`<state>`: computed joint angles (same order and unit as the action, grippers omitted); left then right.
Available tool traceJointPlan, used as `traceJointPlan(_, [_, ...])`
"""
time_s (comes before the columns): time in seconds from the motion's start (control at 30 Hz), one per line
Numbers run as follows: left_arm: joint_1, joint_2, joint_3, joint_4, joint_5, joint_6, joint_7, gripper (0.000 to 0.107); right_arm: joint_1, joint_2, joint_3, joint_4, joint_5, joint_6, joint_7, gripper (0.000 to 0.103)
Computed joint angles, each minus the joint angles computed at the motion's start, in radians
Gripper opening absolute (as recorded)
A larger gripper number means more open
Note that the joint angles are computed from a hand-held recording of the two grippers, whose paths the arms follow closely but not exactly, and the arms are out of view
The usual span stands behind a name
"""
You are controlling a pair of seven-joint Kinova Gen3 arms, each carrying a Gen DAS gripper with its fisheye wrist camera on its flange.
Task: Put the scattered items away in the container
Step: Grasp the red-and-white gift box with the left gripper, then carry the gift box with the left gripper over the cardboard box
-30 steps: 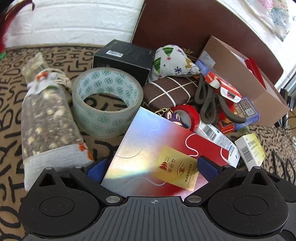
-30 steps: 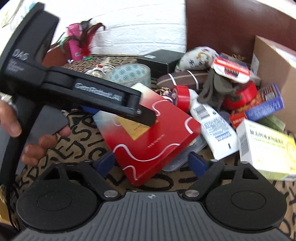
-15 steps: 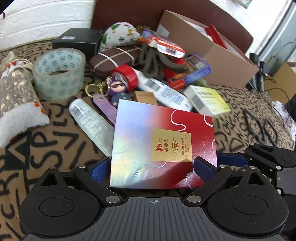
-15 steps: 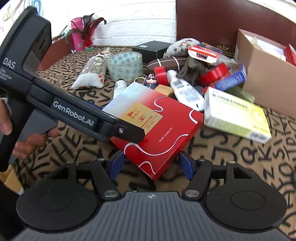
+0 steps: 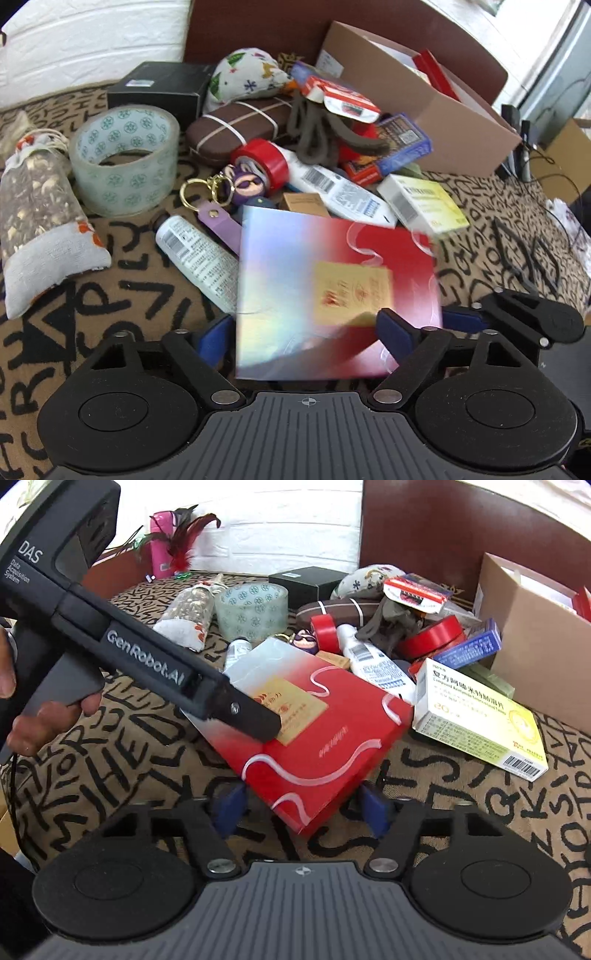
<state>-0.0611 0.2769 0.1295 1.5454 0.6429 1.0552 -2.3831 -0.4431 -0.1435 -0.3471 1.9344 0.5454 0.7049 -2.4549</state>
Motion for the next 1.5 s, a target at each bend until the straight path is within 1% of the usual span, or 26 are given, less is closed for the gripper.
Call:
traceJointPlan(0.07, [-0.009, 0.007, -0.001, -0.005, 0.009, 0.014, -0.002, 0.082, -0.003, -0.012, 0.007, 0.010, -0.017, -0.005, 0.020, 0.062])
traceJointPlan(0.13, [-0.008, 0.010, -0.003, -0.006, 0.015, 0.009, 0.014, 0.089, 0.005, -0.019, 0.003, 0.021, -0.015, -0.017, 0.016, 0.061])
traceJointPlan(0.2, [0.004, 0.012, 0.000, -0.002, 0.010, -0.013, 0.025, 0.091, 0.015, -0.014, -0.010, 0.022, 0.003, -0.021, -0.003, 0.062])
traceJointPlan(0.3, [0.023, -0.003, 0.001, 0.011, -0.011, -0.053, 0.042, 0.086, 0.021, 0.006, -0.033, 0.021, 0.067, -0.015, -0.070, 0.064])
traceJointPlan(0.4, [0.017, -0.024, -0.001, 0.028, -0.006, -0.064, 0.052, 0.080, 0.000, 0.009, -0.024, -0.001, 0.061, 0.019, -0.084, 0.063])
traceJointPlan(0.43, [0.011, -0.036, -0.002, 0.035, 0.001, -0.063, 0.047, 0.079, -0.005, 0.000, -0.019, 0.003, 0.056, 0.016, -0.083, 0.063])
traceJointPlan(0.57, [0.006, -0.083, -0.007, 0.061, 0.032, -0.063, 0.018, 0.078, 0.000, -0.048, -0.024, 0.012, 0.039, 0.016, -0.078, 0.063])
traceJointPlan(0.73, [0.018, -0.109, -0.010, 0.044, 0.096, -0.059, -0.009, 0.079, 0.045, -0.094, -0.070, 0.000, 0.092, 0.052, -0.103, 0.063])
traceJointPlan(0.87, [0.042, -0.090, 0.003, -0.039, 0.127, -0.046, -0.003, 0.079, 0.099, -0.143, -0.059, -0.002, 0.109, 0.026, -0.081, 0.063])
traceJointPlan(0.93, [0.065, -0.077, 0.016, -0.087, 0.131, -0.056, 0.011, 0.079, 0.138, -0.154, -0.056, -0.015, 0.118, 0.017, -0.059, 0.063])
traceJointPlan(1.03, [0.102, -0.047, 0.042, -0.153, 0.135, -0.088, 0.026, 0.083, 0.208, -0.149, -0.079, -0.037, 0.169, 0.031, -0.054, 0.062])
traceJointPlan(1.13, [0.152, 0.000, 0.062, -0.227, 0.095, -0.118, 0.084, 0.083, 0.246, -0.141, -0.061, -0.045, 0.191, 0.020, -0.055, 0.062])
traceJointPlan(1.27, [0.195, 0.068, 0.090, -0.338, 0.045, -0.125, 0.159, 0.082, 0.290, -0.126, -0.031, -0.051, 0.228, -0.021, -0.050, 0.062])
traceJointPlan(1.3, [0.208, 0.084, 0.097, -0.367, 0.029, -0.129, 0.172, 0.082, 0.292, -0.136, -0.009, -0.047, 0.226, -0.033, -0.035, 0.062])
traceJointPlan(1.4, [0.254, 0.138, 0.108, -0.469, -0.034, -0.137, 0.219, 0.083, 0.322, -0.120, 0.032, -0.069, 0.219, -0.070, -0.001, 0.062])
traceJointPlan(1.5, [0.313, 0.207, 0.108, -0.592, -0.115, -0.129, 0.287, 0.083, 0.354, -0.099, 0.053, -0.089, 0.224, -0.090, 0.013, 0.062])
